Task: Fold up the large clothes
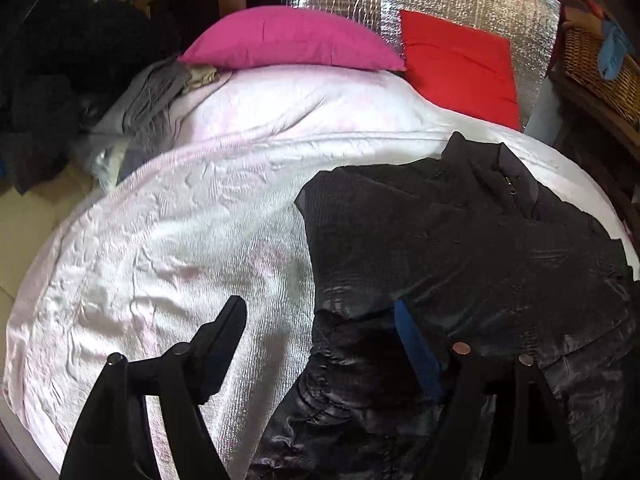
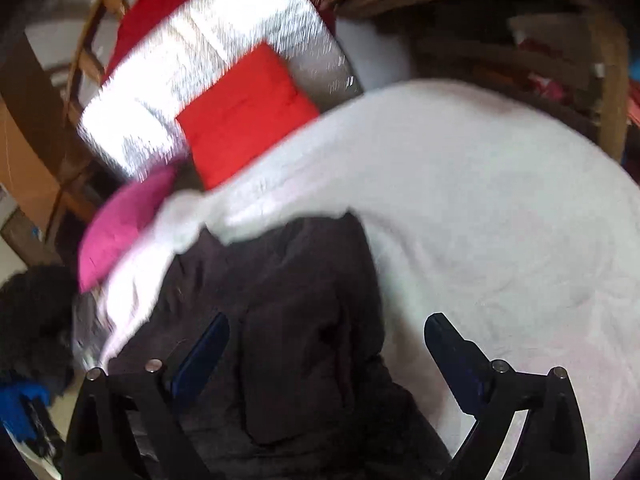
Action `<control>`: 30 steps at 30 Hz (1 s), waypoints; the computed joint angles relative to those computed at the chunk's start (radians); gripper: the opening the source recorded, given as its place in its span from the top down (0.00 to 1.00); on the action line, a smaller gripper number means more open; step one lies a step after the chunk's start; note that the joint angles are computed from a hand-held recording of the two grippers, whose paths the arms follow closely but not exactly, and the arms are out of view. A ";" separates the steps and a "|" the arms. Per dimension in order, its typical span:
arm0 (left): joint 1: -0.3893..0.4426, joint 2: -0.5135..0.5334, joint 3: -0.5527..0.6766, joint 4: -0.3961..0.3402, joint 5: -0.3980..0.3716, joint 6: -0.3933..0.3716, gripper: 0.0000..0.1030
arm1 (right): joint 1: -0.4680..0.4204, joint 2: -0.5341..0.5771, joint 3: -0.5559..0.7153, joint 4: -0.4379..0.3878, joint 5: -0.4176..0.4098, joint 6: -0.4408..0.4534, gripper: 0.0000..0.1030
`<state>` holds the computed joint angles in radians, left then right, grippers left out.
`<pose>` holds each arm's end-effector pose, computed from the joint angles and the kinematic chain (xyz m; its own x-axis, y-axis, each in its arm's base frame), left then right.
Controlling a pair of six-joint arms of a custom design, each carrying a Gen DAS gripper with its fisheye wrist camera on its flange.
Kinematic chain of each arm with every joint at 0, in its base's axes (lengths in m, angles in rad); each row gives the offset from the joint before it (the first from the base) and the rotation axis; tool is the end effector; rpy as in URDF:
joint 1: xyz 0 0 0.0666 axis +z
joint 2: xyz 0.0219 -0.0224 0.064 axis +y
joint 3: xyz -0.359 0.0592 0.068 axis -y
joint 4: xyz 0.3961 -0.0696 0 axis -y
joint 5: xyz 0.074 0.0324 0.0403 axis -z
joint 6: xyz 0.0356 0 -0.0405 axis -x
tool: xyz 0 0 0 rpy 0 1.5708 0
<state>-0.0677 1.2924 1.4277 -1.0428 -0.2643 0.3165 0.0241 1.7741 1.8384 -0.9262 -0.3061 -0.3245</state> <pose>0.4472 -0.0214 0.4624 -0.7175 -0.2525 -0.6492 -0.3351 0.9422 0.0040 0.6260 0.0254 0.4119 -0.7891 0.2851 -0.5441 0.0343 0.9048 0.4244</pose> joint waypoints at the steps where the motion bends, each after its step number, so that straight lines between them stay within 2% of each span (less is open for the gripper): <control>1: -0.004 0.000 -0.002 0.002 -0.013 -0.005 0.24 | 0.007 0.025 0.019 -0.031 -0.003 0.021 0.14; 2: -0.008 0.000 -0.003 0.001 -0.028 -0.013 0.24 | 0.010 0.049 0.035 -0.069 -0.016 0.042 0.36; 3: -0.011 0.000 -0.006 0.001 -0.037 -0.020 0.24 | 0.016 0.056 0.037 -0.081 -0.007 0.045 0.42; 4: -0.011 -0.001 -0.009 0.002 -0.039 -0.026 0.24 | 0.023 0.041 0.017 -0.055 0.023 0.047 0.43; 6: -0.011 0.005 -0.005 0.004 -0.047 -0.039 0.24 | 0.040 0.011 0.003 -0.035 0.077 0.088 0.55; 7: -0.013 0.006 -0.005 0.006 -0.053 -0.044 0.24 | 0.040 -0.010 -0.015 -0.009 0.075 0.094 0.63; 9: -0.016 0.002 -0.008 0.012 -0.066 -0.053 0.24 | 0.038 -0.042 -0.042 0.039 0.056 0.085 0.67; 11: -0.021 0.002 -0.008 0.021 -0.078 -0.057 0.24 | 0.034 -0.044 -0.047 0.045 0.047 0.080 0.68; 13: -0.023 0.001 -0.009 0.028 -0.087 -0.063 0.24 | 0.032 -0.021 -0.032 0.020 0.054 0.075 0.68; 14: -0.025 0.000 -0.010 0.028 -0.093 -0.064 0.24 | 0.026 0.001 -0.017 -0.010 0.036 0.065 0.65; 16: -0.027 0.000 -0.012 0.032 -0.102 -0.070 0.24 | 0.016 0.037 0.016 -0.039 -0.002 0.031 0.52; 17: -0.028 0.000 -0.012 0.033 -0.104 -0.072 0.24 | 0.008 0.040 0.020 -0.051 -0.024 0.009 0.32; 18: -0.030 0.000 -0.012 0.033 -0.109 -0.072 0.24 | 0.001 0.041 0.022 -0.056 -0.047 -0.001 0.26; 20: -0.032 0.001 -0.012 0.033 -0.117 -0.073 0.24 | -0.005 0.025 0.009 -0.025 -0.098 -0.002 0.25; 22: -0.033 0.003 -0.011 0.035 -0.120 -0.074 0.24 | 0.003 0.008 -0.005 0.010 -0.082 0.010 0.24; 23: -0.033 0.003 -0.011 0.035 -0.122 -0.074 0.24 | 0.007 0.006 -0.006 0.014 -0.073 0.018 0.19; 26: -0.039 0.007 -0.009 0.033 -0.129 -0.080 0.24 | 0.024 0.027 0.007 0.000 -0.044 0.032 0.18; 28: -0.040 0.017 -0.001 0.022 -0.130 -0.080 0.24 | 0.042 0.057 0.042 -0.059 0.004 0.083 0.26; 30: -0.035 0.032 0.015 -0.005 -0.103 -0.067 0.24 | 0.068 0.057 0.045 -0.053 0.081 0.125 0.36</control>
<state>-0.1024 1.3241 1.4422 -1.0482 -0.3673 0.2498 0.0923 1.8312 1.8829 -0.9792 -0.2247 -0.1999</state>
